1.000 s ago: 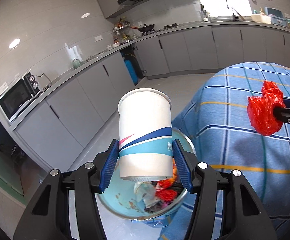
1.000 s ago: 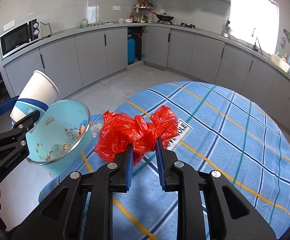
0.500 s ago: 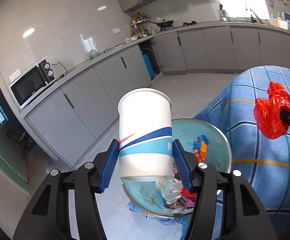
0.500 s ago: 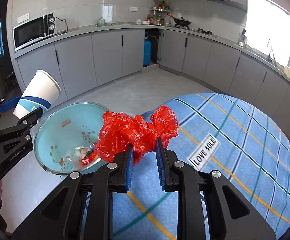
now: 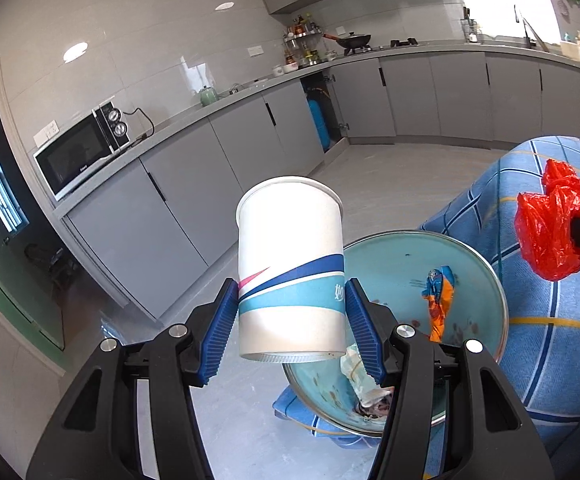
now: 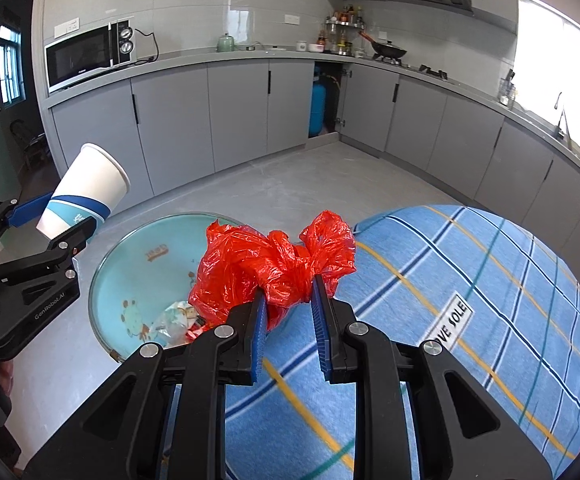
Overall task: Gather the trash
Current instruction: 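Carry the white paper cup and red plastic bag over the bucket with both tools, then open both tools to drop the cup and red bag into the bucket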
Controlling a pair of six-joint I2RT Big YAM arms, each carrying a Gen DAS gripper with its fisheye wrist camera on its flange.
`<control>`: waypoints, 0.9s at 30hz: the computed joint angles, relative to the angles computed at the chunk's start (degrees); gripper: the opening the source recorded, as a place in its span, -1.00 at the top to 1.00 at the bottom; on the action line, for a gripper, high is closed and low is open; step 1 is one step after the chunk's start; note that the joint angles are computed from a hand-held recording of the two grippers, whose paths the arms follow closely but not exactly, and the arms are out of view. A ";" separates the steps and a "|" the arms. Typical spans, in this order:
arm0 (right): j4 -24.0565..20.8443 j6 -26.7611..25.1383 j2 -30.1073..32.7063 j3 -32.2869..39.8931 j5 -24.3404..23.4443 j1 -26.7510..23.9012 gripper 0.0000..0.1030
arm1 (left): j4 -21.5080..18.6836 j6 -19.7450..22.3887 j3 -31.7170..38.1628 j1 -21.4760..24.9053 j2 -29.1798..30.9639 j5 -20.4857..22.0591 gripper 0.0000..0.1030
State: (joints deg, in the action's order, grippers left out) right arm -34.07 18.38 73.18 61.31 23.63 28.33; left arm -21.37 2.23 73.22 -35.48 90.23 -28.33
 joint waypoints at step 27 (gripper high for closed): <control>4.29 -4.00 5.69 3.91 -4.32 -0.09 0.53 | 0.42 -0.41 0.02 2.33 0.43 2.00 -0.09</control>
